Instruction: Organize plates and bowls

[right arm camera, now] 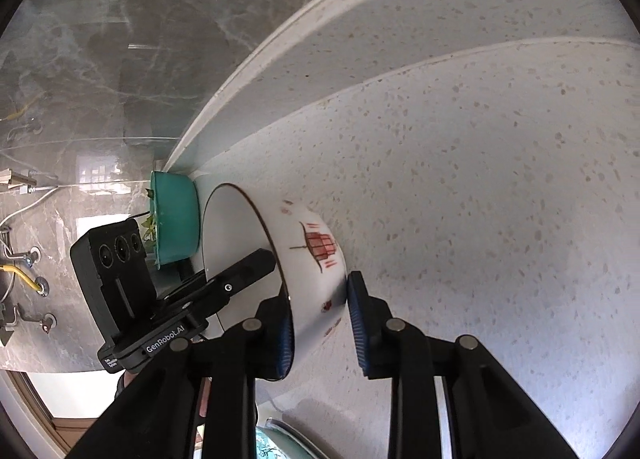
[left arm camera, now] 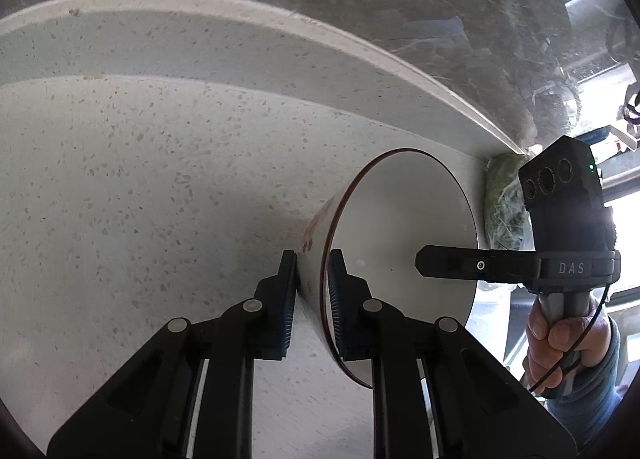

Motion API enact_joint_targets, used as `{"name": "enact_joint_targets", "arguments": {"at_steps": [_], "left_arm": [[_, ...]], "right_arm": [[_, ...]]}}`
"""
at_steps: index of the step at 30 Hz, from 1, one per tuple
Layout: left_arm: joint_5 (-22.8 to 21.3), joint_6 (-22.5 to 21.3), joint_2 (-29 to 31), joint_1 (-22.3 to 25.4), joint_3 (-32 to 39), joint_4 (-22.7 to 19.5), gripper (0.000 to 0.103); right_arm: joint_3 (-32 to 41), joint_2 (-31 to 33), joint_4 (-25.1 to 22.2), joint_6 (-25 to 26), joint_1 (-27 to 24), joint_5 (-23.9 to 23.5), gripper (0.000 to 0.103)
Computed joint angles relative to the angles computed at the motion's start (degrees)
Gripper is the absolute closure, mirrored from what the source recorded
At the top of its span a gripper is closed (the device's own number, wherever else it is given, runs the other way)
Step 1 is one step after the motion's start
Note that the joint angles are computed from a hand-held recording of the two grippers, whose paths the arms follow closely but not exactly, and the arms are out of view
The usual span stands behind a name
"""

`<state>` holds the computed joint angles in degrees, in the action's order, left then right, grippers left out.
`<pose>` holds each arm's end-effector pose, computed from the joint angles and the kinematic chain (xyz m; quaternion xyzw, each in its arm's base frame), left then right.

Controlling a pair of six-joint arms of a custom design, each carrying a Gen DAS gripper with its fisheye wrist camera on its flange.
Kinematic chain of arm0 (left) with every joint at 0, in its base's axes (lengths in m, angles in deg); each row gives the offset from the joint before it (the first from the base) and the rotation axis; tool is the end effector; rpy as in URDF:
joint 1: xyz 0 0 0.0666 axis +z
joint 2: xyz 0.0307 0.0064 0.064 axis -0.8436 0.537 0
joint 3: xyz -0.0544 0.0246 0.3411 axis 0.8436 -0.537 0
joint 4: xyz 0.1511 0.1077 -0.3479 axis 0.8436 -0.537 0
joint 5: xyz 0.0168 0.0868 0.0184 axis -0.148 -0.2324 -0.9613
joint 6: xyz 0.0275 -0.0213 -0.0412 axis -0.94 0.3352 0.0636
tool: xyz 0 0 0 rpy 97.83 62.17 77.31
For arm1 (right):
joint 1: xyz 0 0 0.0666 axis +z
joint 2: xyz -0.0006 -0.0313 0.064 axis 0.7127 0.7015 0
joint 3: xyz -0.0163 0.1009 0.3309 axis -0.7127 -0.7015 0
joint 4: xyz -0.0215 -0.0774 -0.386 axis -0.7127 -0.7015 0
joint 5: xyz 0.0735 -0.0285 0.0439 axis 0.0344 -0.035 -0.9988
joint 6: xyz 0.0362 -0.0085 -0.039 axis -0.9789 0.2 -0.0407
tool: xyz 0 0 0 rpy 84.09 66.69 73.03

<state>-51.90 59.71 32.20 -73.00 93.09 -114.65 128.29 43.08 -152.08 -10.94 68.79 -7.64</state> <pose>0.5942 -0.1805 0.3049 0.0290 0.9619 -0.2501 0.1069 0.5591 0.2664 0.3464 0.0191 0.9145 0.4040 0.0124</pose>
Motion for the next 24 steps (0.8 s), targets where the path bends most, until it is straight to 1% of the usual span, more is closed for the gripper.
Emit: {"name": "enact_joint_targets", "arguments": {"at_steps": [4, 9, 12, 17, 24], "left_arm": [[-0.5, 0.6, -1.8, -1.2, -0.6, -0.5, 0.089], [-1.0, 1.5, -5.5, -3.1, -2.7, -0.7, 0.089], [-0.9, 2.3, -8.3, -4.7, -4.2, -0.7, 0.089], [-1.2, 3.3, -12.3, -7.9, -6.3, -1.0, 0.089], [-2.3, 6.6, -17.7, -14.0, -9.5, -0.6, 0.089]], "right_arm": [[-1.3, -2.0, 0.3, -0.2, -0.2, 0.3, 0.075], [-5.0, -6.5, 0.7, -0.3, -0.4, 0.7, 0.075], [-8.6, -10.7, 0.8, 0.2, -0.4, 1.1, 0.075], [-15.4, -18.1, 1.9, -0.4, -0.3, 2.2, 0.075], [-24.4, -28.4, 2.4, -1.1, -1.0, 3.2, 0.074]]}}
